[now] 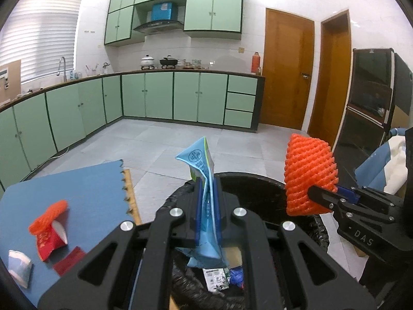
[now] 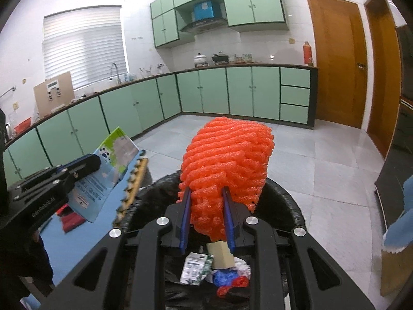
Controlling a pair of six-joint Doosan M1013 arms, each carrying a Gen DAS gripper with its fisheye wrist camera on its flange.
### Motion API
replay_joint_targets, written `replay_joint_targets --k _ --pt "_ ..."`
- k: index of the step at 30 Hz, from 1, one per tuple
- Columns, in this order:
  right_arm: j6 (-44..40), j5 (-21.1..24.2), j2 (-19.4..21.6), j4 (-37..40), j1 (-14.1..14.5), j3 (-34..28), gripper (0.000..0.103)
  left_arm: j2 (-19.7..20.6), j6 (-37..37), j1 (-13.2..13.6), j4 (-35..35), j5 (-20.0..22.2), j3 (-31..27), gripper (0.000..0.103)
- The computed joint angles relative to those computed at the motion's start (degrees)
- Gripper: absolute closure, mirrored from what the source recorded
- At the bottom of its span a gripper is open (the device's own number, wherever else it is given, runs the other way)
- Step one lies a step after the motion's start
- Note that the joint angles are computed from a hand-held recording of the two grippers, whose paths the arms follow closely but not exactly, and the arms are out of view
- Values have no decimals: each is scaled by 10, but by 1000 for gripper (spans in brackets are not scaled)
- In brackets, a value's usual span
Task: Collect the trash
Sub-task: 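Carry net and juice carton over the bin and open both tools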
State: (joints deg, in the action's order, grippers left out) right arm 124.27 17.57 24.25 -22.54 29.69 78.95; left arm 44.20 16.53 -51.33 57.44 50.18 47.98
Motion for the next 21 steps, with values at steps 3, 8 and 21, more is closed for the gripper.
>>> replay_joint_targets --k 3,8,21 --pt "0 8 7 5 -2 -5 80 15 15 4 -17 -1 -21 96" --pt "-38 25 20 41 -11 -11 80 46 61 12 -72 5 -67 96" --pt "-36 71 49 45 -23 -28 43 92 130 23 -142 25 -138 69"
